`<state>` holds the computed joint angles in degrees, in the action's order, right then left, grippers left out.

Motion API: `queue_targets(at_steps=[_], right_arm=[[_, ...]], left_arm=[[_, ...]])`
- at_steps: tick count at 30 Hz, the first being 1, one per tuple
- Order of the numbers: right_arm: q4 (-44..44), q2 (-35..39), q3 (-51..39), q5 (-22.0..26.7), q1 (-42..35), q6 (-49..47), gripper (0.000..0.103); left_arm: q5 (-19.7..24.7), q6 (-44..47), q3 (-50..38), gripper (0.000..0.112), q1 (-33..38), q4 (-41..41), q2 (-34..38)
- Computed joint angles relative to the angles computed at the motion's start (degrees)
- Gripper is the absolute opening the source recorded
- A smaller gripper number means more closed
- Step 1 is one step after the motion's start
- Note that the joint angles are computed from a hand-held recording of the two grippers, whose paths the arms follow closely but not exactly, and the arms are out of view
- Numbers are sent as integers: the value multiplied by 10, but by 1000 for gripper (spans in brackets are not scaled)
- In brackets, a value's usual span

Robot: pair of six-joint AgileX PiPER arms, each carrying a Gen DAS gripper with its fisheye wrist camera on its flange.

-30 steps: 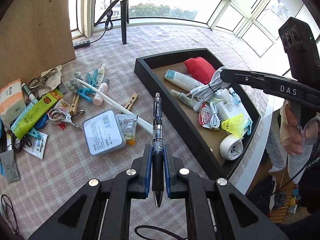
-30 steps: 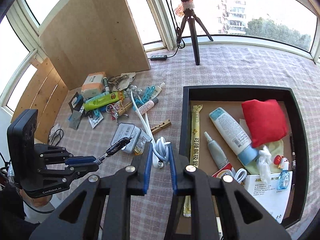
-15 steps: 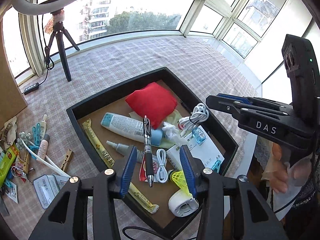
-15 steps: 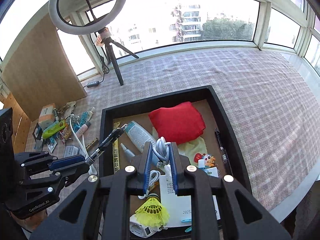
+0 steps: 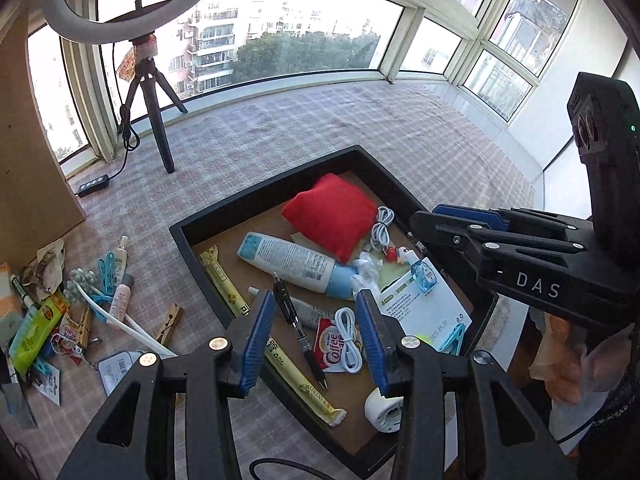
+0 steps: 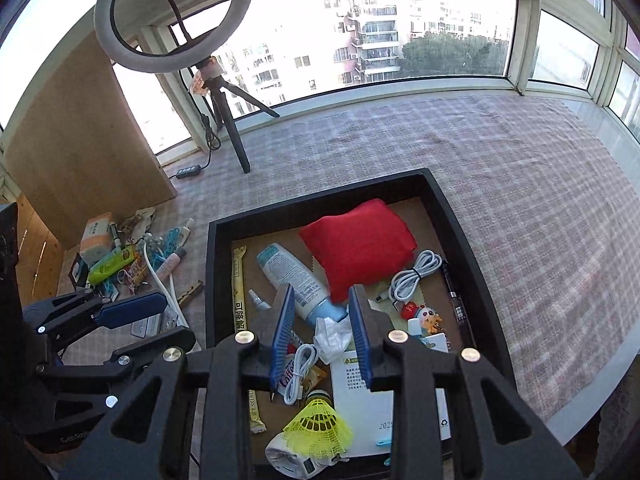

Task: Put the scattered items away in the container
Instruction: 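Move both grippers back over the pile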

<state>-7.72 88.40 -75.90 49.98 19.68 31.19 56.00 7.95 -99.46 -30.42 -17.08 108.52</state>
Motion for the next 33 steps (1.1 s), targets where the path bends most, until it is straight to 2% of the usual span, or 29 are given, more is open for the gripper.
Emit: queue_targets(at_steps=[4, 8, 12, 17, 22, 26, 29, 33], right_arm=[[-4, 10, -12, -1, 21, 7, 28], [-49, 27, -36, 16, 62, 58, 28], [-123, 52, -64, 34, 128, 141, 41], [-170, 97, -114, 52, 204, 202, 42], [-198, 167, -202, 81, 271, 213, 44], [-191, 215, -271, 90, 301, 204, 44], [-196, 256, -332, 115, 321, 192, 44], [-183, 296, -394, 136, 334, 178, 44]], left_arm=[[-15, -8, 33, 41, 14, 17, -23], [-51, -52, 87, 42, 25, 88, -63], [-79, -112, 140, 42, 54, 157, -107], [-107, -170, 195, 44, 110, 206, -159], [-131, -205, 249, 48, 160, 256, -210], [-141, -202, 282, 49, 199, 260, -239], [-146, -203, 304, 51, 222, 271, -255], [-149, -165, 323, 54, 268, 230, -258]])
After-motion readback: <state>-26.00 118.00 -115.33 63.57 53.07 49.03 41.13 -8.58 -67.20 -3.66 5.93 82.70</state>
